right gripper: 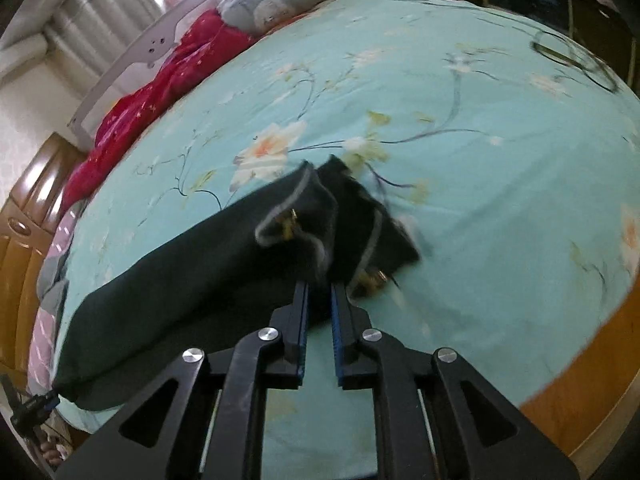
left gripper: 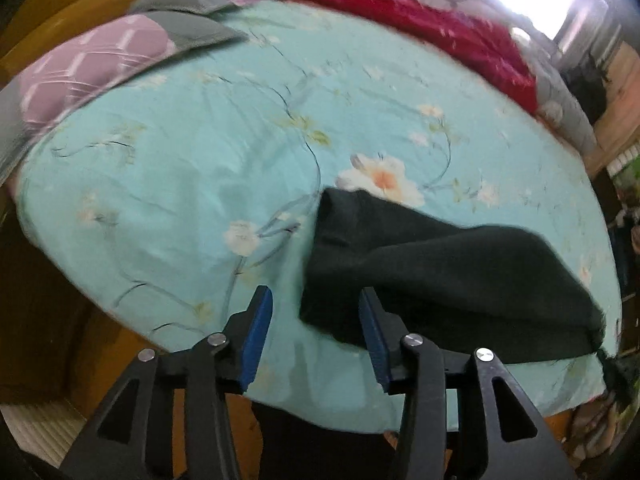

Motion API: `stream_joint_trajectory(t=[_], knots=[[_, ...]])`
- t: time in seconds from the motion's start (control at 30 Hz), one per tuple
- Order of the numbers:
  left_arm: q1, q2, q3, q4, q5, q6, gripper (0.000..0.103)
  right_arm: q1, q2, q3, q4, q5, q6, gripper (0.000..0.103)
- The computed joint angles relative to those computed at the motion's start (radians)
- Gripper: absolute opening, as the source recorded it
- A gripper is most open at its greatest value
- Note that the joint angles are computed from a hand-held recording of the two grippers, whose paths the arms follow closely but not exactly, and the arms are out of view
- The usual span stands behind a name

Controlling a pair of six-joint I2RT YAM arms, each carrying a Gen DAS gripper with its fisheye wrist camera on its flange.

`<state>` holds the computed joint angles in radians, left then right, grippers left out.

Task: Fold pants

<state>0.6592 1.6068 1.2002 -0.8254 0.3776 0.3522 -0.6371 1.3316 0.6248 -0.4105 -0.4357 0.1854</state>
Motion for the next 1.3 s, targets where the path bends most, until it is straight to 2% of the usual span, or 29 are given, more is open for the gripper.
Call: stream_joint_trajectory(t=[0.1,0.13,0.17,0.23,0.37,0.47,0.7,0.73,0.77,0.8,0.83,0.87,0.93,1.0,1.07,1.1,1.17,1.2,1.23,1.3], knots=[[0.059,-0.006,0.045,-0.088,0.163,-0.036,0.070,-0.029,-0.046,0.002,-0.041,-0.042,0.027,0.014],[0.054,-0.004,0.048,-0.096,0.198,-0.062,0.078,-0.041,-0.055,-0.005,-0.035,-0.074,0.044,0.019],[0.036,0.009,0.052,-0.102,0.221,-0.088,0.081,-0.047,-0.054,-0.012,-0.023,-0.105,0.066,0.024],[-0.002,0.044,0.061,-0.109,0.214,-0.135,0.081,-0.023,-0.024,-0.009,0.004,-0.156,0.143,0.064],[-0.040,0.181,0.116,-0.163,0.254,-0.238,0.080,0.035,0.026,-0.036,0.150,-0.257,0.307,0.066],[-0.049,0.239,0.133,-0.147,0.289,-0.339,0.080,0.080,0.075,-0.031,0.206,-0.252,0.366,0.066],[-0.128,0.350,0.193,-0.089,0.218,-0.462,0.081,0.146,0.190,-0.013,0.333,-0.273,0.470,0.066],[-0.133,0.372,0.210,-0.087,0.220,-0.478,0.079,0.156,0.196,-0.012,0.347,-0.264,0.471,0.063],[-0.144,0.399,0.243,-0.088,0.217,-0.502,0.074,0.163,0.198,-0.012,0.356,-0.251,0.466,0.058],[-0.156,0.420,0.278,-0.093,0.210,-0.520,0.064,0.170,0.208,-0.004,0.362,-0.238,0.458,0.034],[-0.170,0.455,0.344,-0.114,0.216,-0.524,0.025,0.178,0.245,0.027,0.351,-0.238,0.438,0.006],[-0.180,0.512,0.461,-0.182,0.264,-0.496,0.014,0.178,0.273,0.057,0.330,-0.241,0.422,0.006],[-0.181,0.538,0.587,-0.233,0.346,-0.519,0.014,0.163,0.297,0.147,0.304,-0.248,0.407,0.006],[-0.190,0.453,0.613,-0.195,0.389,-0.508,0.015,0.132,0.243,0.178,0.335,-0.278,0.443,0.006],[-0.189,0.362,0.558,-0.154,0.412,-0.452,0.015,0.104,0.146,0.197,0.346,-0.296,0.435,0.006],[-0.185,0.297,0.478,-0.121,0.407,-0.390,0.016,0.091,0.102,0.194,0.333,-0.294,0.411,0.006],[-0.173,0.226,0.343,-0.077,0.365,-0.300,0.021,0.053,0.040,0.151,0.284,-0.316,0.355,0.006],[-0.167,0.202,0.231,-0.038,0.315,-0.244,0.021,0.036,0.030,0.115,0.256,-0.319,0.317,0.006],[-0.170,0.210,0.170,-0.016,0.270,-0.221,0.022,0.026,0.031,0.070,0.231,-0.305,0.271,0.006],[-0.170,0.295,0.104,-0.039,0.167,-0.197,0.018,0.022,0.076,-0.004,0.218,-0.277,0.226,0.006]])
